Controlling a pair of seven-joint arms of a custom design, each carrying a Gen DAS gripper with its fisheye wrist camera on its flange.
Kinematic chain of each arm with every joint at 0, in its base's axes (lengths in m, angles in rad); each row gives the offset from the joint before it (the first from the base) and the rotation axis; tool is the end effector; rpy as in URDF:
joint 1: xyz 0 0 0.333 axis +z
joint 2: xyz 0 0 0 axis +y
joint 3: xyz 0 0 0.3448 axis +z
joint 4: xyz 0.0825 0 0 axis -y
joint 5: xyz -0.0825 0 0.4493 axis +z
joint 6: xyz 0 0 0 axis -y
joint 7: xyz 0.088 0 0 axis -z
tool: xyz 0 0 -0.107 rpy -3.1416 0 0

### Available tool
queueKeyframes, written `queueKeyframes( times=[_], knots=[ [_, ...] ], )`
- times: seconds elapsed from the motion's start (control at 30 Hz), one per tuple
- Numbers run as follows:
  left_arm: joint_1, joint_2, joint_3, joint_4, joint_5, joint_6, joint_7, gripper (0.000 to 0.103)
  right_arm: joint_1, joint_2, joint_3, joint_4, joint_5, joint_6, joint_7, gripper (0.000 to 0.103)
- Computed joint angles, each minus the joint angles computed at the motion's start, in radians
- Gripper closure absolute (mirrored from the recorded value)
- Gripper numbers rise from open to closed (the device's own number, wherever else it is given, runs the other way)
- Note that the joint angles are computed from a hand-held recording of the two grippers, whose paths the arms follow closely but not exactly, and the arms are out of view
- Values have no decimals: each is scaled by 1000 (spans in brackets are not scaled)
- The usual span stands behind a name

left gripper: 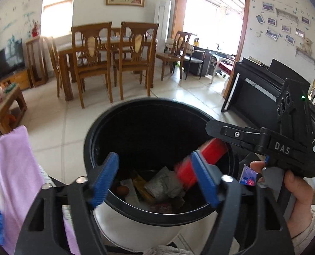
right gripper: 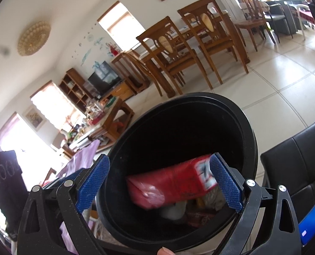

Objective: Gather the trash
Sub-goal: 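Carry the white roll and red box to the bin and release both, then grasp the blue tube with the left tool while the right tool grasps the blue wipe pack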

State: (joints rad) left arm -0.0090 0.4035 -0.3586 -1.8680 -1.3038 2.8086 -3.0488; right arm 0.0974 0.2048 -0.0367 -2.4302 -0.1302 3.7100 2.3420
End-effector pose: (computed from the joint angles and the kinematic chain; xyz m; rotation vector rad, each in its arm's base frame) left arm 0.6898 -0.1958 0.3272 -0.9840 2.4076 -1.2201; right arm 0.5739 0.0524 0.3269 -1.0230 1.8355 -0.4530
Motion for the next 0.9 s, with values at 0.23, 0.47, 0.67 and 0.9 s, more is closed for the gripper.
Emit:
queueKeyframes(
  times=[0.23, 0.47, 0.67, 0.9],
  knots=[
    [24, -87, 0, -65, -219, -3, 221, 16, 67, -29, 0, -23, 142, 18, -104, 6],
    [0, -160, 92, -119, -329, -73, 308, 16, 149, -35, 16, 20, 279, -22, -253, 6],
    [10, -185, 153, -143, -371, -108, 326, 11, 226, 1, 21, 109, 366, -76, -361, 6],
    [75, -157, 210, -124, -356, -117, 245, 11, 357, 97, -13, 278, 436, -174, -463, 6]
  ],
)
